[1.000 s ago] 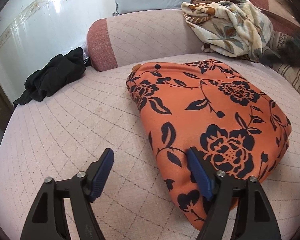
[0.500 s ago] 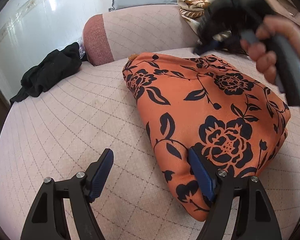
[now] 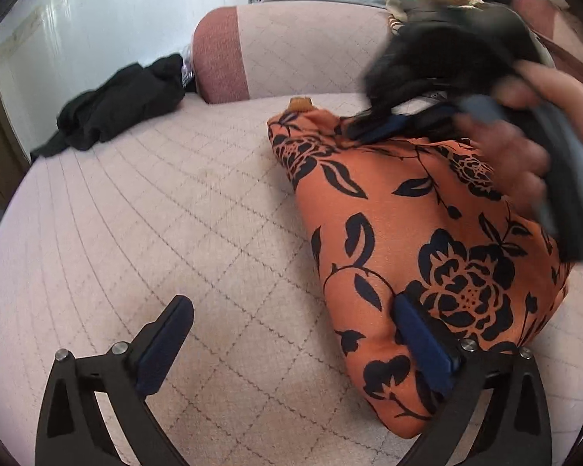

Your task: Fold small clothes

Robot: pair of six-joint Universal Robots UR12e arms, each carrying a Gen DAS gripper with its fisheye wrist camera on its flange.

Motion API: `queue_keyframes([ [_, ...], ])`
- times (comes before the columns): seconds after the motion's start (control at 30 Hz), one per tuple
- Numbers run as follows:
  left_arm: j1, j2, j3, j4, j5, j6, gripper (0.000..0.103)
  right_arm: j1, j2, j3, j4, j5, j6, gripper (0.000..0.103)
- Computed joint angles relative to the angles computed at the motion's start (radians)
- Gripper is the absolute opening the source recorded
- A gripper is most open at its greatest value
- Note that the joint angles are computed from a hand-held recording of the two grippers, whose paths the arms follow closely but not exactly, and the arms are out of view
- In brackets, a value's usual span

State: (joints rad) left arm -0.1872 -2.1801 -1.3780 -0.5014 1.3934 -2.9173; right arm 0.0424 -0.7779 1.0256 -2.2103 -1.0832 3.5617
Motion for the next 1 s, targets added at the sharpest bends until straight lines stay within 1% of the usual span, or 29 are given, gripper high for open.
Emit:
queue_keyframes([
  [0.03, -0.001, 0.001, -0.002, 0.004, 0.004, 0.002, 0.103, -0.001, -0.018, 0.025, -0.022, -0.019, -0.013, 0.011],
  [0.07, -0.003, 0.002, -0.005, 0.014, 0.011, 0.006, 0.103, -0.002, -0.050, 0.073, -0.064, -0.044, -0.024, 0.011],
  [0.1, -0.006, 0.003, -0.010, 0.029, 0.022, 0.012, 0.103, -0.004, -0.067, 0.088, -0.069, -0.059, -0.031, 0.011],
  [0.13, -0.008, 0.003, -0.012, 0.037, 0.029, 0.015, 0.103, -0.004, -0.099, 0.129, -0.097, -0.083, -0.032, 0.012],
  [0.2, -0.009, 0.003, -0.011, 0.039, 0.034, 0.015, 0.103, -0.013, -0.156, 0.212, -0.186, -0.096, -0.006, 0.012],
  [0.23, -0.009, 0.004, -0.012, 0.037, 0.032, 0.012, 0.103, -0.014, -0.190, 0.260, -0.216, -0.122, -0.003, 0.012],
  [0.27, -0.008, 0.004, -0.011, 0.033, 0.028, 0.009, 0.103, -0.009, -0.211, 0.280, -0.216, -0.167, -0.005, 0.012],
  [0.33, -0.006, 0.004, -0.008, 0.023, 0.021, 0.003, 0.103, 0.009, -0.246, 0.305, -0.168, -0.277, -0.012, 0.013],
  [0.43, -0.006, 0.003, -0.008, 0.024, 0.019, 0.004, 0.103, 0.017, -0.283, 0.364, -0.129, -0.317, 0.019, 0.013],
  [0.47, -0.008, 0.003, -0.009, 0.027, 0.024, 0.008, 0.103, 0.020, -0.286, 0.372, -0.109, -0.331, 0.017, 0.014],
  [0.5, -0.009, 0.003, -0.011, 0.035, 0.028, 0.011, 0.103, 0.016, -0.298, 0.397, -0.097, -0.326, 0.003, 0.014],
  [0.53, -0.009, 0.000, -0.009, 0.040, 0.030, 0.015, 0.103, 0.009, -0.307, 0.427, -0.118, -0.302, -0.010, 0.014],
  [0.57, -0.009, 0.001, -0.010, 0.044, 0.032, 0.017, 0.103, 0.007, -0.311, 0.440, -0.146, -0.299, -0.010, 0.014],
  [0.6, -0.010, 0.000, -0.010, 0.048, 0.035, 0.021, 0.103, 0.004, -0.312, 0.444, -0.153, -0.288, -0.008, 0.014],
  [0.67, -0.010, -0.001, -0.009, 0.051, 0.035, 0.025, 0.103, -0.008, -0.323, 0.455, -0.159, -0.254, 0.013, 0.014],
  [0.73, -0.010, -0.001, -0.008, 0.051, 0.036, 0.026, 0.103, -0.018, -0.329, 0.468, -0.186, -0.228, 0.040, 0.014],
  [0.77, -0.010, -0.001, -0.008, 0.050, 0.036, 0.026, 0.103, -0.018, -0.332, 0.470, -0.192, -0.234, 0.040, 0.014],
  [0.87, -0.011, -0.001, -0.009, 0.054, 0.039, 0.028, 0.103, -0.008, -0.342, 0.476, -0.226, -0.300, 0.019, 0.014],
  [0.9, -0.011, -0.001, -0.009, 0.055, 0.040, 0.027, 0.103, -0.008, -0.344, 0.479, -0.237, -0.310, 0.021, 0.014],
  [0.97, -0.011, -0.001, -0.010, 0.056, 0.041, 0.029, 0.103, -0.013, -0.344, 0.478, -0.228, -0.289, 0.047, 0.014],
  [1.0, -0.012, -0.001, -0.011, 0.059, 0.042, 0.030, 0.103, -0.016, -0.338, 0.471, -0.203, -0.277, 0.050, 0.014],
])
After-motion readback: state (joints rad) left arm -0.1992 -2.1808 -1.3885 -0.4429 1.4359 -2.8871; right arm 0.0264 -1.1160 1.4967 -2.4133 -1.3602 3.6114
